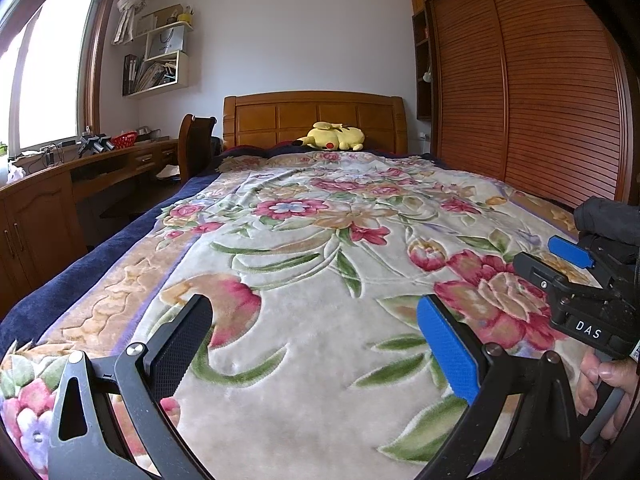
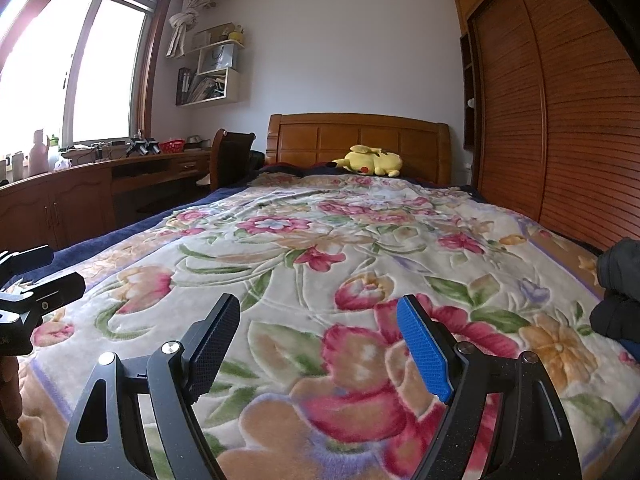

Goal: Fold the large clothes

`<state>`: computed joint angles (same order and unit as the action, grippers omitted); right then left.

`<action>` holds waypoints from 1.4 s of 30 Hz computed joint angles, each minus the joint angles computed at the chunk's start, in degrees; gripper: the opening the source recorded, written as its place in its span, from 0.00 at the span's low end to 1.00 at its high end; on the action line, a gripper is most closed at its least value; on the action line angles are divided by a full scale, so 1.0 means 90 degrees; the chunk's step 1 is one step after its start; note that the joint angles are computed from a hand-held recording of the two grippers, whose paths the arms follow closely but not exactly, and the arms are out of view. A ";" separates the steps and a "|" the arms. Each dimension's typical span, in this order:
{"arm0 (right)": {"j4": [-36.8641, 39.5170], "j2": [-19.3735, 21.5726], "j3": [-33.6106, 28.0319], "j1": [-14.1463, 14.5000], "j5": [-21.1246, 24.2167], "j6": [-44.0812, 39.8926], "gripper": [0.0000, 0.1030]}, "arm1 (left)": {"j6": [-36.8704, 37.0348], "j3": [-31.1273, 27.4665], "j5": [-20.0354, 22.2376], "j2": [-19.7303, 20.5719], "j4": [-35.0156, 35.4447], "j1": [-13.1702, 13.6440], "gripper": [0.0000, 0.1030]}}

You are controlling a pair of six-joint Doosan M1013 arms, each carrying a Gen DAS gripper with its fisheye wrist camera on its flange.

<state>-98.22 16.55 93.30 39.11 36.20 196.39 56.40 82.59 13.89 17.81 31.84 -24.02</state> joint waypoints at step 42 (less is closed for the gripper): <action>-0.0059 -0.0023 0.0048 -0.0019 0.0135 0.0095 0.80 | -0.0096 0.0009 -0.0006 -0.0006 0.0097 0.0000 0.99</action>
<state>-98.75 16.35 93.73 38.94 37.42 197.24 55.54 82.67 13.84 17.76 32.71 -24.02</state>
